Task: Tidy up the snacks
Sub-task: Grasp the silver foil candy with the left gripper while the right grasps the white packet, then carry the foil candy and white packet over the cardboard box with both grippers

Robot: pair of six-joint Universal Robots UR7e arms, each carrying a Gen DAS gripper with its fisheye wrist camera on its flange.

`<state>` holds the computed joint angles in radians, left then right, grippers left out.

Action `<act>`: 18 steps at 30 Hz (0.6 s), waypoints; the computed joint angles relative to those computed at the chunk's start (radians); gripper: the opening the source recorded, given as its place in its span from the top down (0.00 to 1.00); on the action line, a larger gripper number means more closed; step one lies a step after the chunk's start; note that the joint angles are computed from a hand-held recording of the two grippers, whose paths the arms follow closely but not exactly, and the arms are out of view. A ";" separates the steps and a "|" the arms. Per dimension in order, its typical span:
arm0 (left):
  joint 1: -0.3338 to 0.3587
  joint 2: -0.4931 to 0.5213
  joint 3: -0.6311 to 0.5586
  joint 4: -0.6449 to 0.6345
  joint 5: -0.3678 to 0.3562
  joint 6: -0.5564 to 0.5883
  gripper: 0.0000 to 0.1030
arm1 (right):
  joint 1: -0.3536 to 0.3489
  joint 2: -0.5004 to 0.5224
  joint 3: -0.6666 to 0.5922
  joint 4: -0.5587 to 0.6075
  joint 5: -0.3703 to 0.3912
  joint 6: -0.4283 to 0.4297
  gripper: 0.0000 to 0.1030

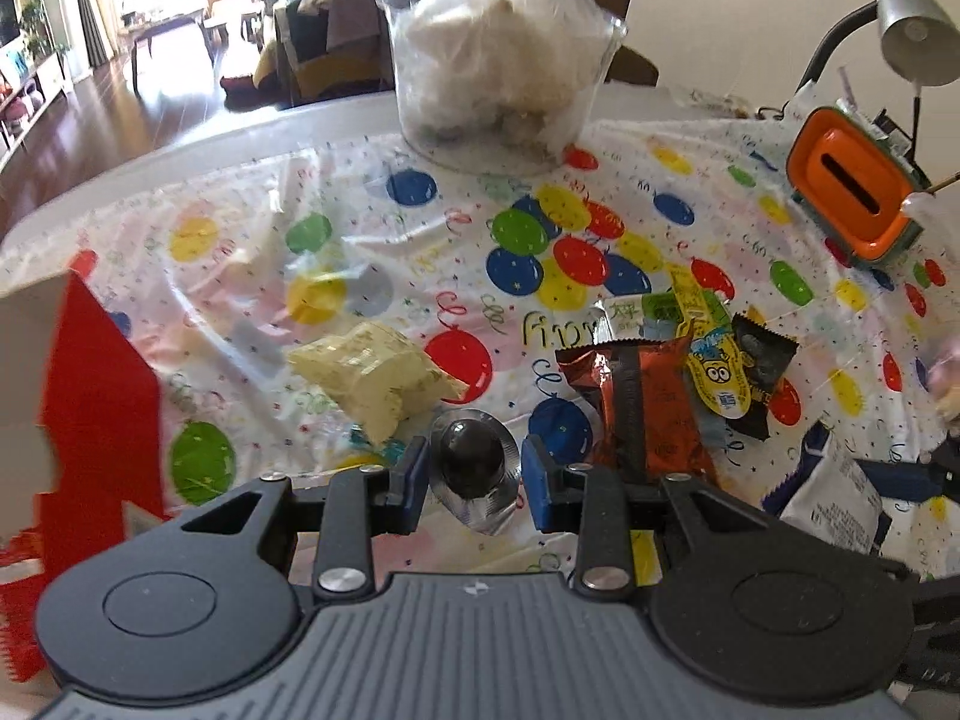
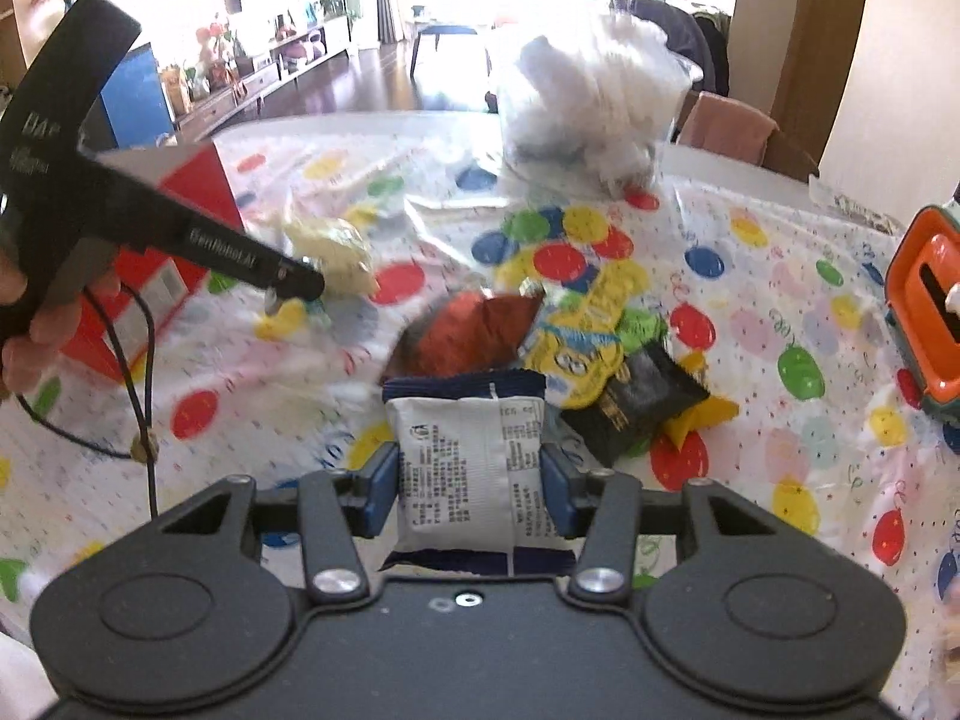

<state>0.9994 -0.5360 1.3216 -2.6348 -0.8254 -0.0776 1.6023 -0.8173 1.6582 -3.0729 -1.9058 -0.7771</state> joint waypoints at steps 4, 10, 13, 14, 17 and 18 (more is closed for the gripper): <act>-0.012 -0.051 0.056 -0.032 0.004 0.008 0.69 | 0.024 -0.006 0.000 0.003 0.013 0.019 0.53; -0.028 -0.128 0.134 -0.074 0.022 0.029 0.69 | 0.065 -0.002 -0.008 0.002 0.042 0.039 0.53; -0.031 -0.166 0.166 -0.091 0.030 0.025 0.69 | 0.085 0.008 -0.022 0.006 0.057 0.047 0.53; -0.032 -0.179 0.179 -0.101 0.034 0.026 0.69 | 0.092 0.014 -0.028 0.006 0.062 0.047 0.53; -0.033 -0.218 0.213 -0.124 0.048 0.030 0.69 | 0.113 0.034 -0.049 0.013 0.071 0.049 0.53; -0.033 -0.232 0.224 -0.131 0.055 0.035 0.69 | 0.120 0.042 -0.059 0.017 0.076 0.050 0.53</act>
<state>0.9664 -0.7684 1.5457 -2.7662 -0.7709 -0.0429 1.7221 -0.7750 1.5996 -3.0557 -1.8300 -0.7267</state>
